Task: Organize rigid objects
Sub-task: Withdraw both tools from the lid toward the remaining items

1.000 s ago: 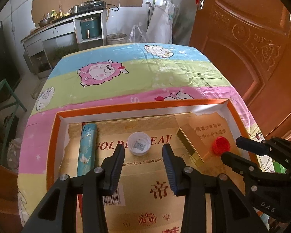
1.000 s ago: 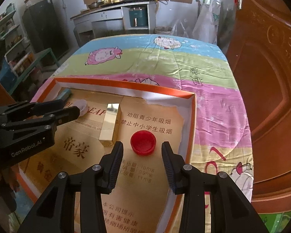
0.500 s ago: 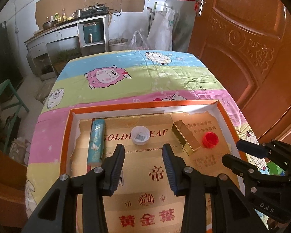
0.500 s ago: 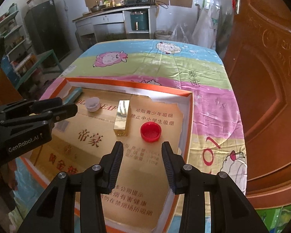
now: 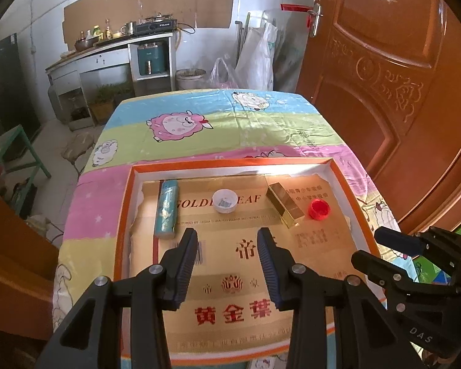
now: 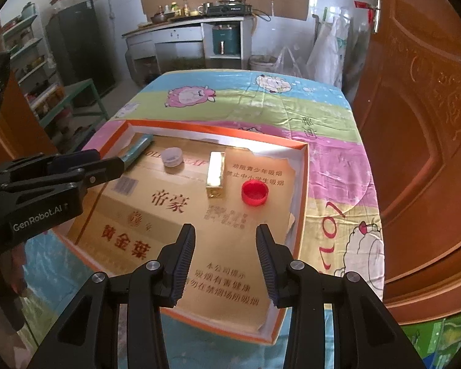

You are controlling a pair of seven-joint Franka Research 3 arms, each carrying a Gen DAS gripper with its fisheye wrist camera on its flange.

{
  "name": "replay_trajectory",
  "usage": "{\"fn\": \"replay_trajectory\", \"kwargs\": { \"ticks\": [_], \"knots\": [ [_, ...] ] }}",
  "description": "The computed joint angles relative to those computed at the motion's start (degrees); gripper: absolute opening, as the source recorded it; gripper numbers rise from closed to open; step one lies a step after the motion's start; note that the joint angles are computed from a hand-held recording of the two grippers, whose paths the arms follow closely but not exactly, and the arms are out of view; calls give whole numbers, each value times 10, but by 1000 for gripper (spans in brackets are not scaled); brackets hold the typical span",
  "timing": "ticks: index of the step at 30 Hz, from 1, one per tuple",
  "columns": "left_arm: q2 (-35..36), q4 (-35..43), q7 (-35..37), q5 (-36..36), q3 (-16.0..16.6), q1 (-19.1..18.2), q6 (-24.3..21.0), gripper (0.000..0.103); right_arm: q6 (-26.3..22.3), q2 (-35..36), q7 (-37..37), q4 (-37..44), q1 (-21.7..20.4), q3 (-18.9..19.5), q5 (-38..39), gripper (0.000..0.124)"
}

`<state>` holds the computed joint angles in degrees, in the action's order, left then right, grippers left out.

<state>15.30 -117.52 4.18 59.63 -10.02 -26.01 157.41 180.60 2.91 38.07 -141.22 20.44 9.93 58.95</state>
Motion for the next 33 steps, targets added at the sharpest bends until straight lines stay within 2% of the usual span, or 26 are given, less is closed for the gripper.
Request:
{"fn": "replay_trajectory", "kwargs": {
  "ticks": [12, 21, 28, 33],
  "knots": [
    [-57, -61, -51, 27, -19, 3, -2, 40, 13, -64, 4, -60, 56, -22, 20, 42],
    [-101, -112, -106, 55, -40, 15, 1, 40, 25, -103, -15, -102, 125, -57, 65, 42],
    [-132, -151, -153, 89, -55, 25, 15, 40, 37, -121, -63, -124, 181, -85, 145, 42],
    [-141, -172, -185, 116, -65, 28, 29, 40, 41, -126, -118, -127, 201, -82, 235, 42]
  ]
}}
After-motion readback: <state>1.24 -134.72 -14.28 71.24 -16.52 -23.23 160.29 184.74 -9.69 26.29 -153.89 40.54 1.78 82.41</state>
